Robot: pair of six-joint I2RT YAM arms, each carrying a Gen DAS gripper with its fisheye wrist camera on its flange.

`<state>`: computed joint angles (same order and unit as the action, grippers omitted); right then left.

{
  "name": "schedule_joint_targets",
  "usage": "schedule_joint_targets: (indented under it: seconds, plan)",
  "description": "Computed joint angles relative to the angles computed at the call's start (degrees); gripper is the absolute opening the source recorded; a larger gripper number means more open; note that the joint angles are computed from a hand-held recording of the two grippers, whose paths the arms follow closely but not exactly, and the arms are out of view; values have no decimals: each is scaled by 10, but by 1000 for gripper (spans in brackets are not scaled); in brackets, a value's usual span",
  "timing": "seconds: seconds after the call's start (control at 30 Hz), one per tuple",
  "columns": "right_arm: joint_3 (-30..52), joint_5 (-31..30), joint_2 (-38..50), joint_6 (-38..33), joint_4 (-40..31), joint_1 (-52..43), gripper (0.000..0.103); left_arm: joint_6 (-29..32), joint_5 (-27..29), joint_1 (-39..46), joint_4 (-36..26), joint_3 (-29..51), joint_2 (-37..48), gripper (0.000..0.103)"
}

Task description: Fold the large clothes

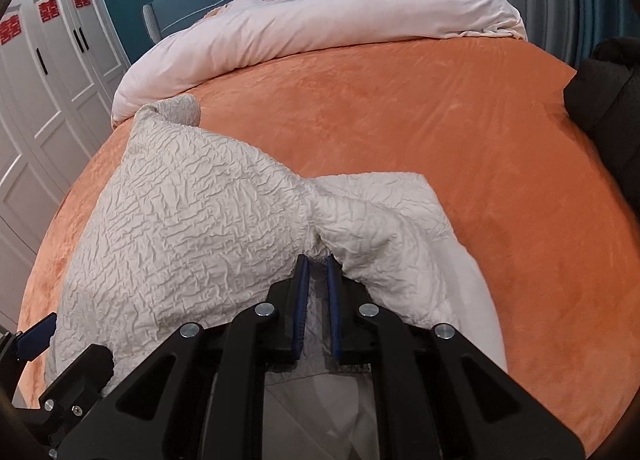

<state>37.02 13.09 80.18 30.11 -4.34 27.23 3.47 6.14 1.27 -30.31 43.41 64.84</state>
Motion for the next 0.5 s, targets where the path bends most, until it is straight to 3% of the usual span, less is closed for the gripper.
schedule_joint_targets:
  seconds: [0.5]
  plan:
    - [-53,46,40,21,123,30,5,-11,-45,-38,86,-54,-1,93]
